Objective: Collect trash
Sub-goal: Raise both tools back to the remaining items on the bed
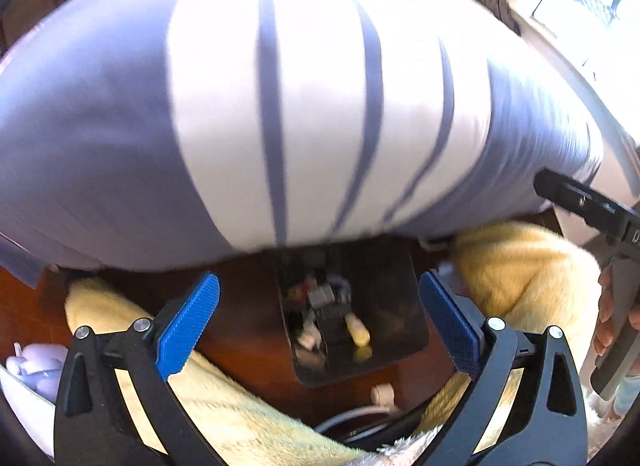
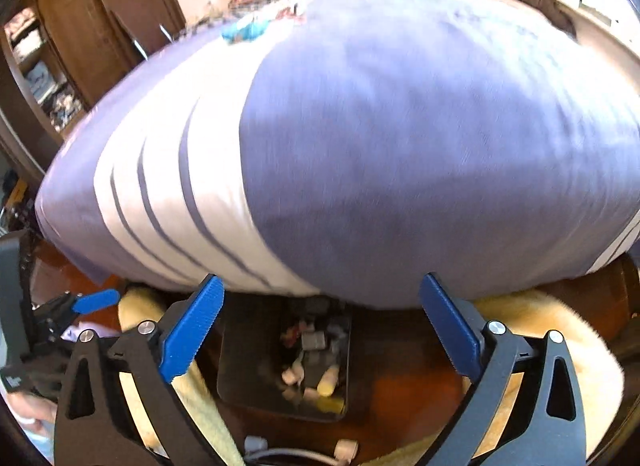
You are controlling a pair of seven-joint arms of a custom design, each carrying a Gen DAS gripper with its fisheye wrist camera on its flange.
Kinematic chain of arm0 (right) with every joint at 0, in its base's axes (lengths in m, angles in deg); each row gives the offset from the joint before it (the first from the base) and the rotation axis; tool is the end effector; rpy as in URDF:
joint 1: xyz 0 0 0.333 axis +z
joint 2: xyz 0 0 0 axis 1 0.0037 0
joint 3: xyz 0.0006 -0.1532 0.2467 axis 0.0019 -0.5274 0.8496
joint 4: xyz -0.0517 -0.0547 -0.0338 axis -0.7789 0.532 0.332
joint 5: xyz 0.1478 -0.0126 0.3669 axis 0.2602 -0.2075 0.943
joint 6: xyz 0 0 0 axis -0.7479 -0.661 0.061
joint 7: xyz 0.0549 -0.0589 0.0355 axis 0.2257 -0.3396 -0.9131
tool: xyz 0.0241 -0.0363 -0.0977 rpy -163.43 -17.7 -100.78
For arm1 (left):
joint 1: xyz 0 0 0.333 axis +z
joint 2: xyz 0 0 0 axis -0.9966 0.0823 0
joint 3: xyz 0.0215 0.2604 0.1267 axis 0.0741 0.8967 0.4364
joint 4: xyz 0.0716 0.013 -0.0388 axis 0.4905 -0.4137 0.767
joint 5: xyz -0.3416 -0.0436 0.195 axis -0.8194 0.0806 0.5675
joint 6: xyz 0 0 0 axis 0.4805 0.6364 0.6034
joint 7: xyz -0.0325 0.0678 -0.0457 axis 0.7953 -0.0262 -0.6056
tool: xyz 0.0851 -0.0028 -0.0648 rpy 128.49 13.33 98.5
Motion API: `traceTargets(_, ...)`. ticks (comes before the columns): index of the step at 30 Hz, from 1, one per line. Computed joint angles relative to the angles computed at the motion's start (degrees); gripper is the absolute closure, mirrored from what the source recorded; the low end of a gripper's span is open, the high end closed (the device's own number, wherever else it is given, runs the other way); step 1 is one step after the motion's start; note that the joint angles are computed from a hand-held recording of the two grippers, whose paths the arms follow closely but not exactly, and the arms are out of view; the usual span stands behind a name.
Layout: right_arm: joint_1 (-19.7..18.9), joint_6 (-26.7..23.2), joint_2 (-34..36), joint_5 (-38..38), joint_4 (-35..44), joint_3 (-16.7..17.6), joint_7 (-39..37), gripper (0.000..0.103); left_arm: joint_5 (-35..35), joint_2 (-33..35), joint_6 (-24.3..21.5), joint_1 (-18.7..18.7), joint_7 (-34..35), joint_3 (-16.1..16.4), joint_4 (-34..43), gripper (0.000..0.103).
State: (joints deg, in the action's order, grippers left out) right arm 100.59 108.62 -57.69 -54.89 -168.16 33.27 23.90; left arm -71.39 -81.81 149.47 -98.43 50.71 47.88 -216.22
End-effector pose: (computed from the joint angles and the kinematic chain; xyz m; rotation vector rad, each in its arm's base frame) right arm 0.4594 0.0296 0.4784 -1.8675 1.7011 -0.3215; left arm 0.4481 -0.1947 0.4381 -1.9672 2.0757 -0.7036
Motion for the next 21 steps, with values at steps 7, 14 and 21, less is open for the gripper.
traceTargets(7, -0.3, 2.0, 4.1, 0.2, 8.1, -0.3, -1.3, 0.004, 8.6, -0.5, 1.5, 5.0, -4.3, -0.9, 4.9, 0.008)
traceTargets(14, -1.3, 2.2, 13.0, -1.3, 19.9, 1.1, -1.6, 0.004, 16.3, 5.3, 0.8, 8.7, -7.4, -1.1, 13.6, 0.008)
traceTargets(21, -2.8, -1.1, 25.7, -0.1, 35.3, 3.2, -0.8, 0.004, 20.6, 16.1, -1.9, 9.2, -7.8, 0.6, 27.2, 0.008)
